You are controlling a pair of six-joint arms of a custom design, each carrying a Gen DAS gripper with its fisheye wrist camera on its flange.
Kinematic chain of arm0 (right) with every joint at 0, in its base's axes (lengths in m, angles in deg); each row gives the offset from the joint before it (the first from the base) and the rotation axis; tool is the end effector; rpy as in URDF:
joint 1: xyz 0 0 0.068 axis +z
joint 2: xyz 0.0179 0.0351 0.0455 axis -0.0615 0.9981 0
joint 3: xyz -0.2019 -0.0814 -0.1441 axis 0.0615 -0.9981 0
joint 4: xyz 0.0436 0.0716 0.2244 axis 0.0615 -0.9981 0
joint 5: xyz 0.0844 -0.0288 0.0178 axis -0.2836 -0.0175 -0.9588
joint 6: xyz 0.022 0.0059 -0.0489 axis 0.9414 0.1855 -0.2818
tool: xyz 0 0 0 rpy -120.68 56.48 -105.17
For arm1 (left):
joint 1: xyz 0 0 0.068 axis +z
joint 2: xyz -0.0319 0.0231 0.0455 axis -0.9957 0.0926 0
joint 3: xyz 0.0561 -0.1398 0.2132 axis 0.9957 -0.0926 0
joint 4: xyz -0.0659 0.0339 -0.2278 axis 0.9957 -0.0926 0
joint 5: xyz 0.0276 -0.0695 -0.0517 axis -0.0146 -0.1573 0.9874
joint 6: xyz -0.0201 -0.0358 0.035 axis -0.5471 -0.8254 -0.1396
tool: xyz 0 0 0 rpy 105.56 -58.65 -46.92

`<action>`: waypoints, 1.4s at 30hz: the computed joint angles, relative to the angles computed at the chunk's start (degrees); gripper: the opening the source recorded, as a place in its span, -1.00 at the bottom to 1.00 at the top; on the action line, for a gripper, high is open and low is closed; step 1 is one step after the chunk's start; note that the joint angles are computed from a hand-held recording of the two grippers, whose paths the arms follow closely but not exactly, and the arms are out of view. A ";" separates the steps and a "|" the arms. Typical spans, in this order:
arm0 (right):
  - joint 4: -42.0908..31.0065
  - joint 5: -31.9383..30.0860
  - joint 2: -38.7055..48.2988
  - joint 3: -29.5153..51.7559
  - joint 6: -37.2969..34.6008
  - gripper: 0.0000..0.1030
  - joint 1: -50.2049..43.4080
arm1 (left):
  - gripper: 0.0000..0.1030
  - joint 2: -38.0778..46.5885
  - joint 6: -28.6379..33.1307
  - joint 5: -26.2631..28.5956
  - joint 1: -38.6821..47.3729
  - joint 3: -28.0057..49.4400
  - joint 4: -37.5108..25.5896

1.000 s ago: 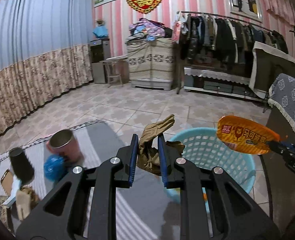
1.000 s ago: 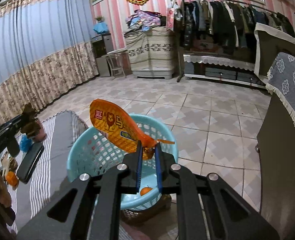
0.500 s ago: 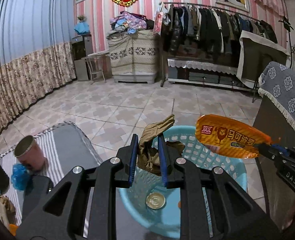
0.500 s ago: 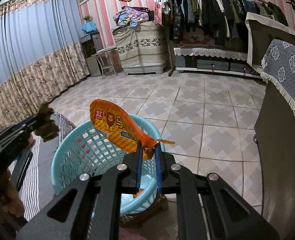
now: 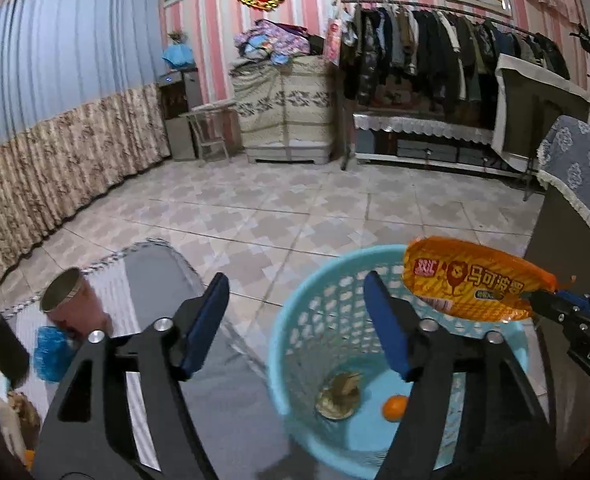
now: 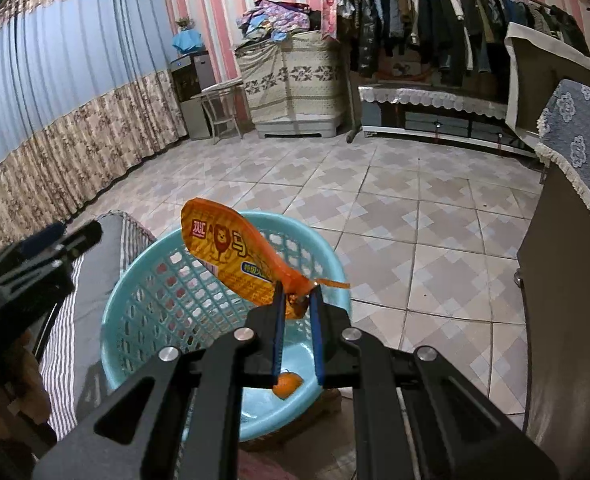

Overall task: Collect trash
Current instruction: 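Open the left gripper over the basket while the right gripper drops the bag in, then move both grippers back from the basket over the mat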

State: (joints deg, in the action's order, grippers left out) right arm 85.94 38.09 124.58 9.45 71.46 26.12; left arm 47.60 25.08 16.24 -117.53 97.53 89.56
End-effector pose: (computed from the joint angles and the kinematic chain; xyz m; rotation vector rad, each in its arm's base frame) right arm 0.2475 0.1199 0.1518 0.4408 2.1890 0.0110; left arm 0.3166 -0.1958 0.1740 0.4607 2.0586 -0.1380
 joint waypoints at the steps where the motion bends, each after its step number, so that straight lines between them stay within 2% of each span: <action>1: -0.05 -0.04 0.77 0.70 -0.16 -0.76 0.30 | 0.44 -1.03 -0.19 -0.08 0.74 -0.76 0.19; 5: -0.63 -1.30 4.81 4.85 -1.37 -0.76 0.82 | 0.62 -4.79 -0.08 -1.71 2.33 -3.73 1.46; 12: -3.01 -5.11 13.16 14.31 -3.52 -0.68 1.55 | 0.70 -9.87 -0.20 -1.90 6.08 -6.68 1.06; 14: -3.07 -5.10 14.76 16.11 -3.95 -0.09 2.11 | 0.73 -10.83 0.04 -1.99 6.64 -7.46 1.09; 15: -2.45 -4.59 15.07 16.20 -4.24 0.39 2.24 | 0.74 -11.36 0.17 -2.02 7.03 -7.97 1.15; 16: -1.70 -3.73 15.12 16.02 -4.46 0.43 2.60 | 0.74 -11.83 0.29 -1.80 7.45 -8.38 1.18; 18: -1.17 -4.06 15.53 16.49 -5.11 0.44 2.88 | 0.74 -13.14 0.39 -1.29 8.46 -9.60 1.29; 20: 0.54 -5.29 15.36 15.82 -5.28 0.54 2.89 | 0.74 -14.46 0.36 -0.68 9.51 -11.17 1.66; 29: 2.13 1.83 9.97 12.36 -5.17 0.78 8.59 | 0.80 -22.03 0.15 1.31 14.26 -16.41 0.74; 34: -0.94 5.56 6.62 12.89 -4.52 0.82 12.83 | 0.86 -27.27 1.18 1.67 16.59 -20.21 0.45; 42: -5.46 10.44 7.81 16.66 -1.43 0.84 20.76 | 0.89 -38.36 2.79 7.07 25.48 -25.72 -3.63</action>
State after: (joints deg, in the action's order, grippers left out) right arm 80.47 48.53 132.39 26.12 70.03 46.87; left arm 9.24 27.87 23.31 -92.05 71.82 85.92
